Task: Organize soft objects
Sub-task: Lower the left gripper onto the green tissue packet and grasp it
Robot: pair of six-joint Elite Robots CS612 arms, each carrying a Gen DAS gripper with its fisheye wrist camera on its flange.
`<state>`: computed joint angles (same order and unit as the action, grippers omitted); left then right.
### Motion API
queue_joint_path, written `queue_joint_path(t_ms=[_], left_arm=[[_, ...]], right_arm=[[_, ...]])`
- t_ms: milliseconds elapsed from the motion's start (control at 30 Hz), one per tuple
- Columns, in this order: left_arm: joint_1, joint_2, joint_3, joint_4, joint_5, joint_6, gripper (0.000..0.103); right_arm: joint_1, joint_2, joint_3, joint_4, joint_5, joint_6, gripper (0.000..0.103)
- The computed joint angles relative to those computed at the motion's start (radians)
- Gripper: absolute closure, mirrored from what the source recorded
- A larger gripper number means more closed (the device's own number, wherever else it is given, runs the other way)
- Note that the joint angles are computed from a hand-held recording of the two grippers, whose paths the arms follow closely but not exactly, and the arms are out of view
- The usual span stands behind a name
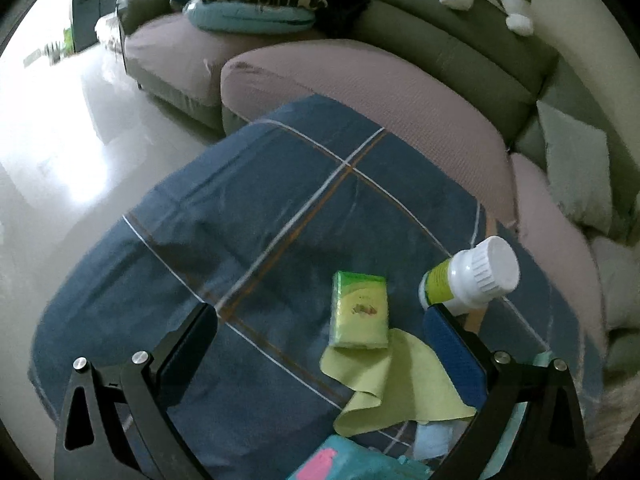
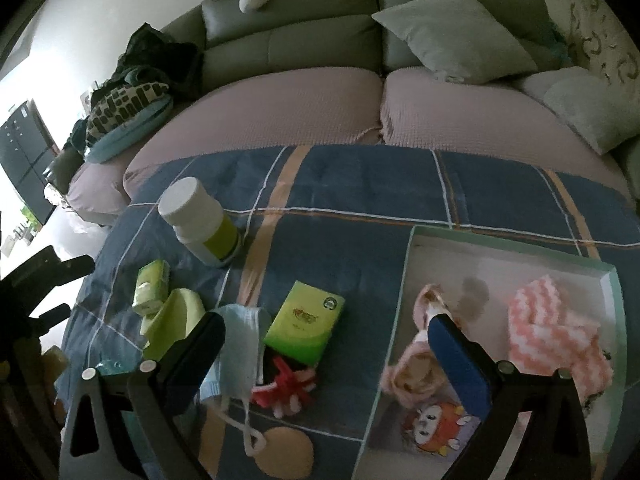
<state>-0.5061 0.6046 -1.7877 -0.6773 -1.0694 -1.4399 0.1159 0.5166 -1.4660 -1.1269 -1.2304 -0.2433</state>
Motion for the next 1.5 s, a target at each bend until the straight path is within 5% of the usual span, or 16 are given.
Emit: queue_joint_path(t_ms=[400, 800, 1333, 1500], left_arm=[[0.042, -0.063, 0.097, 0.099, -0.128, 0.135, 0.000], [0.105, -0.045, 0.160, -0.060, -0.338, 0.262, 0.000], [0.133, -0.058, 0.251, -0.038, -0.385, 0.319, 0.001], [0.136, -0.053, 0.245, -0.047, -0.388, 0.311, 0.020]], right_arm=[[0.022, 0.003, 0.045, 0.049, -0.031, -0.016, 0.016], [0.030, 0.005, 0.069, 0.086, -0.054, -0.006, 0.023], [0.040, 0.012, 0.094, 0.064, -0.045, -0.003, 0.023], [0.037, 0.014, 0.090, 0.061, -0.023, 0.008, 0.039]])
